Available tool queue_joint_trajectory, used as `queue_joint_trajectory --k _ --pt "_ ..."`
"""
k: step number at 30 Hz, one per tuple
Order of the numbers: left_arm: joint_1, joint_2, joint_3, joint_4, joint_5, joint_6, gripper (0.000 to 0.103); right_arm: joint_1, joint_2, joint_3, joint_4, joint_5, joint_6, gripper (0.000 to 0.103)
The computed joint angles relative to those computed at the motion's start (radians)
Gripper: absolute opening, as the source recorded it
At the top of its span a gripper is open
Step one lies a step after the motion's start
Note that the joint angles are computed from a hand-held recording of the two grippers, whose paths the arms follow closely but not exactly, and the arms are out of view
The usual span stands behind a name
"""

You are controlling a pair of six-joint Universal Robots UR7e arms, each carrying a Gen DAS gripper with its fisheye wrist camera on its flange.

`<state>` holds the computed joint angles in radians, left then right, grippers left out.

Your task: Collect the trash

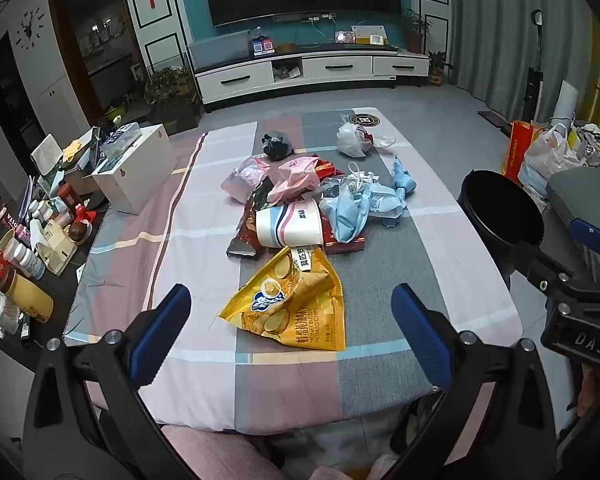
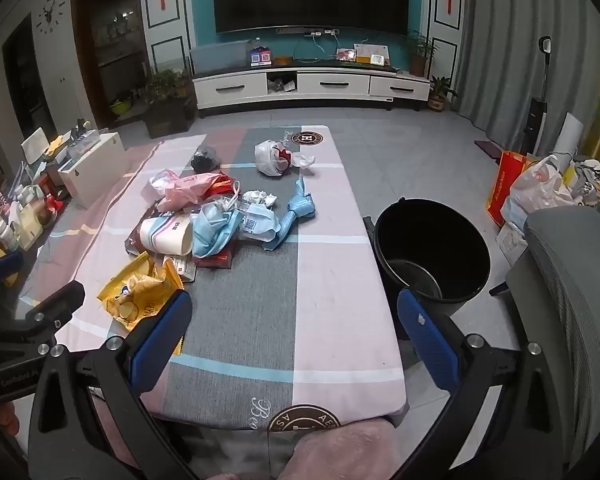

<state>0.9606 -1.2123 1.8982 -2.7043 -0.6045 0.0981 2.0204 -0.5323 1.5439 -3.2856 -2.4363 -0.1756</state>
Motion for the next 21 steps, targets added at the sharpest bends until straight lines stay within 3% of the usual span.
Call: queue_joint_trajectory --k 21 --pt "0.0 0.0 -0.001 0.003 -0.001 -0.003 0.1 0.005 0.0 -0.005 0.02 -0.007 0.003 0.101"
